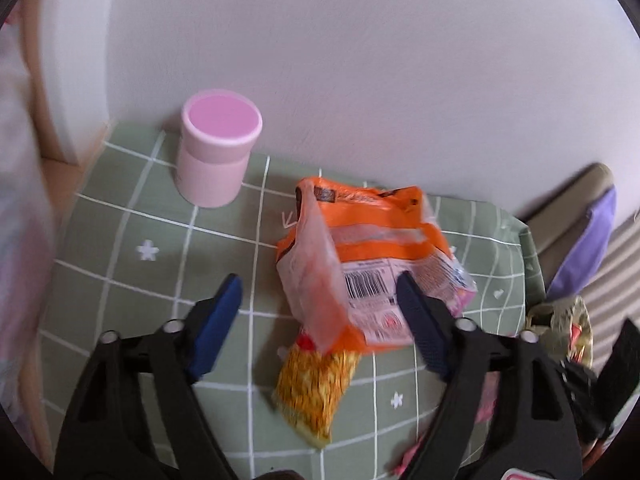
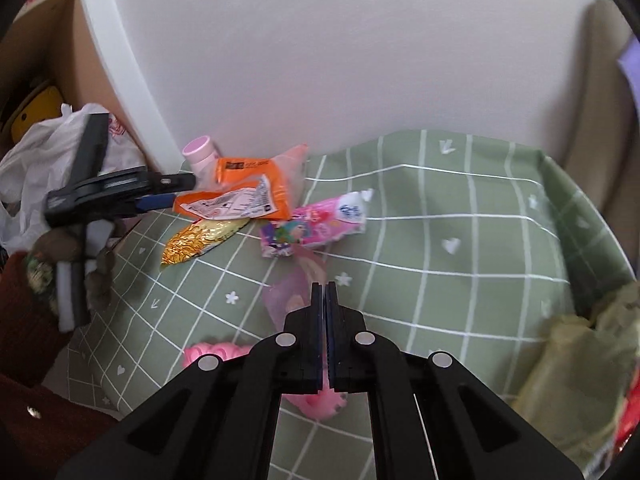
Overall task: Organize snacks
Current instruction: 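Grasp the orange chip bag with left gripper while right grasps purple wrapper, then lift and carry the orange bag and purple wrapper over the yellow bag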
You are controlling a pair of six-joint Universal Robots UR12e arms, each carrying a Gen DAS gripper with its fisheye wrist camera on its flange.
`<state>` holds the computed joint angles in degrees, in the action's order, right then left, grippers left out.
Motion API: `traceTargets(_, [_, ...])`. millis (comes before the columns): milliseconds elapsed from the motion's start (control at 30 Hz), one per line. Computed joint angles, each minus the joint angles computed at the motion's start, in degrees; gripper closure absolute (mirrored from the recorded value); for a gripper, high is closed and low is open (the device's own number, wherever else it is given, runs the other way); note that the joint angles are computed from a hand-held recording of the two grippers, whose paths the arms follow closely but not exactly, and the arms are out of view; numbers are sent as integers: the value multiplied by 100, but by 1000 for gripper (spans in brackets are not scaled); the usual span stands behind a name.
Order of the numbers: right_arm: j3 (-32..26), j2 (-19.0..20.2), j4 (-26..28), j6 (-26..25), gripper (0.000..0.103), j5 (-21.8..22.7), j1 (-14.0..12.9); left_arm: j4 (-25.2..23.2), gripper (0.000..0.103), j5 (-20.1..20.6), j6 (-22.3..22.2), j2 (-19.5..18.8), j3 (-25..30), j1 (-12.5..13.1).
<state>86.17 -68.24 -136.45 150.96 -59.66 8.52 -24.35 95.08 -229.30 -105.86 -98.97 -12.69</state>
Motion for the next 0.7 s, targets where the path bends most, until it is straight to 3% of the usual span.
traceTargets(67, [65,-50,-84,41,99,-52,-36,-238,44,-43,-23,-90,131,28])
traceTargets(133, [125,-88,-154,118,99,-94,-76,-341,56,-163,9,-134,196,54])
traceTargets(167, [155,-103,-189,148,99,-107,-91,-348,69,-189,9,-141,206,56])
traceTargets(200, [178,-117,-211,178,99,-112,-115,-337,72,-189,6,-142,215,55])
traceTargets(433, [318,-132,-283,299,97,9,-191,190,77,437,-105,111,22,-185])
traceTargets(567, [224,-37,235,94,97,261,-199,348,77,734,-162,322,-163,-346])
traceTargets(700, [155,50,351,186,97,88,-134,255,77,928,-328,479,-293,-478])
